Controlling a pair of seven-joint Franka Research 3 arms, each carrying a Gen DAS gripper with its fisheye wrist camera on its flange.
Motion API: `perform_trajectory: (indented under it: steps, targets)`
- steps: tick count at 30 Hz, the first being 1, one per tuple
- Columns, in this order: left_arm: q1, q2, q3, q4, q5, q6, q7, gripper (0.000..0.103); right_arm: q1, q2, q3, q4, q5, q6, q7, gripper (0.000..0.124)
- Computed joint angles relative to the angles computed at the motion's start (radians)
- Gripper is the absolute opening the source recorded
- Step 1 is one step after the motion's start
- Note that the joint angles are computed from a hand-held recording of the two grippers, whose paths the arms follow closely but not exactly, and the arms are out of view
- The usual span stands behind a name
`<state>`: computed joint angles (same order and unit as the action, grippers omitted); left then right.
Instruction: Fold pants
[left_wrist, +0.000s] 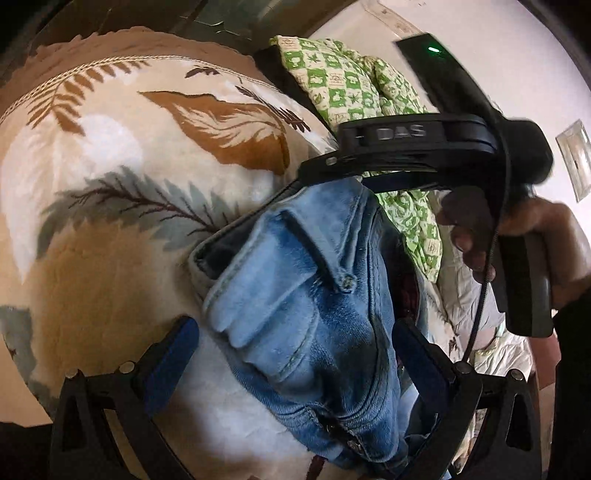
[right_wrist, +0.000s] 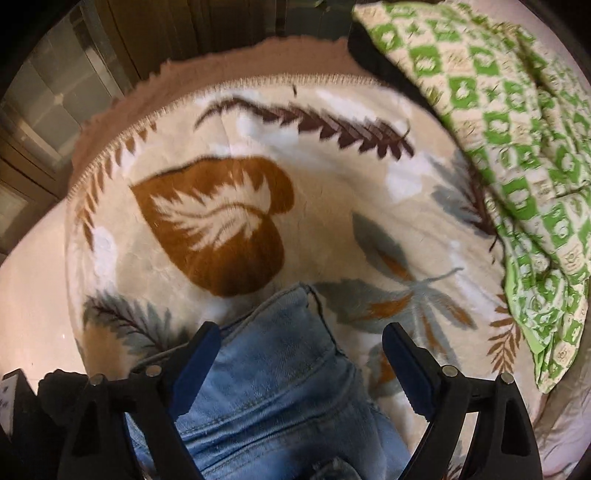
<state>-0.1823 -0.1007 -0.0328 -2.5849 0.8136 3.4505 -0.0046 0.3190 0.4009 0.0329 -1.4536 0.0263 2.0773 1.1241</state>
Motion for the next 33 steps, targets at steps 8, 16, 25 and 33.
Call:
perform_trajectory:
  steps: [8,16,25,33]
  targets:
    - [0.013,0.017,-0.01,0.012,0.006,0.02,0.036,0.103,0.001,0.038,-0.001,0.034,-0.002,-0.049,0.008,0.068]
    - [0.066,0.006,-0.018,-0.032,0.029,0.146,0.018,0.033,-0.008,-0.038,-0.009,-0.08,-0.027,0.042,0.003,0.021]
    - [0.166,-0.271,-0.376,-0.112,-0.414,0.031,0.549,0.029,-0.129,-0.417,-0.016,-0.442,0.262,0.242,-0.198,0.017]
    - [0.279,-0.313,-0.752,0.064,-0.401,-0.183,0.791,0.029,-0.265,-0.723,-0.201,-0.751,0.604,0.26,-0.392,0.017]
